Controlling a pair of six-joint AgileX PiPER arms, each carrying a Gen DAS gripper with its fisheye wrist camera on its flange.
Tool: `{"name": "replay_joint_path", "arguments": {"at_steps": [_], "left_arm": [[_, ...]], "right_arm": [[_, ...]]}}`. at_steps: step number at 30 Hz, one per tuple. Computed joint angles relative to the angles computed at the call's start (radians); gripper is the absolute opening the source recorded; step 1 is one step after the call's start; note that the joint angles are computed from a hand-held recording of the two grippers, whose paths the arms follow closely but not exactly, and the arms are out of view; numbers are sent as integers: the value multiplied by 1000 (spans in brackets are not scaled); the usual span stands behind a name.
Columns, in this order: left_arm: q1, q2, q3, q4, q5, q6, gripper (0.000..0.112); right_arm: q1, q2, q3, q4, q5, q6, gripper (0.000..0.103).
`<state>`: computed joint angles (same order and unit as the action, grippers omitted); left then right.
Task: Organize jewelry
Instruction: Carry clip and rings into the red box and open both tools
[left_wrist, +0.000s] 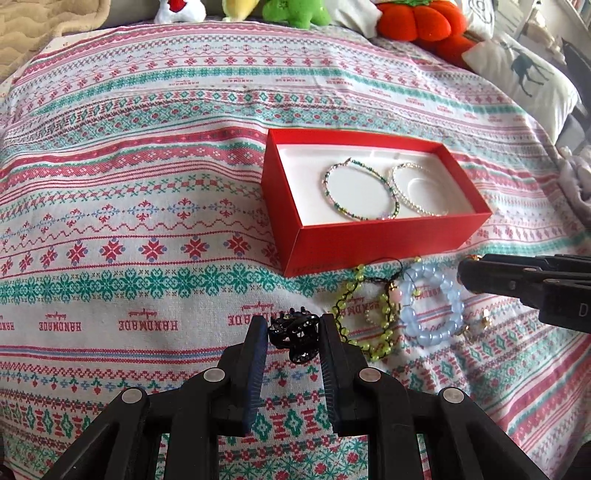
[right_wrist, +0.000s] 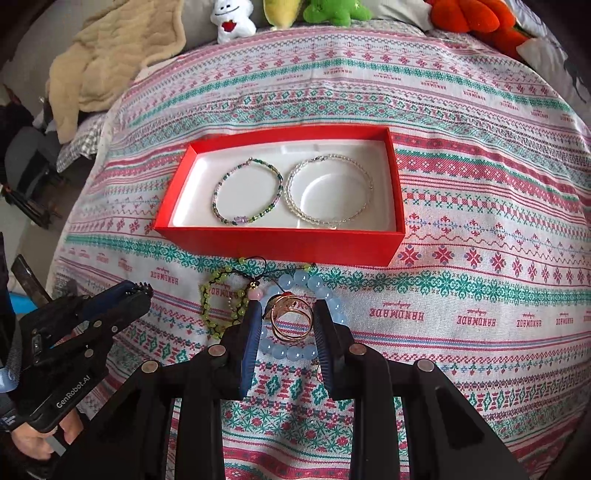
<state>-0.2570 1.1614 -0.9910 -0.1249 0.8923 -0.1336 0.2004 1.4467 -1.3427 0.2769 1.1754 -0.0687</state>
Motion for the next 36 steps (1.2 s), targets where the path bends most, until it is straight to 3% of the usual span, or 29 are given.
{"name": "replay_joint_path", "arguments": {"at_steps": [14,28,36], "left_arm": [[-123,132,-169,81,-61,-123,22],[-193,321,-269,144,-164,-200,22],[-212,376,-277,219,-178,-259,23]], "right_arm": [[-132,22,-121,78,43,-38,30],[-136,129,-181,86,22,-42,30],[-154,160,-196,89,25,-45,30]]}}
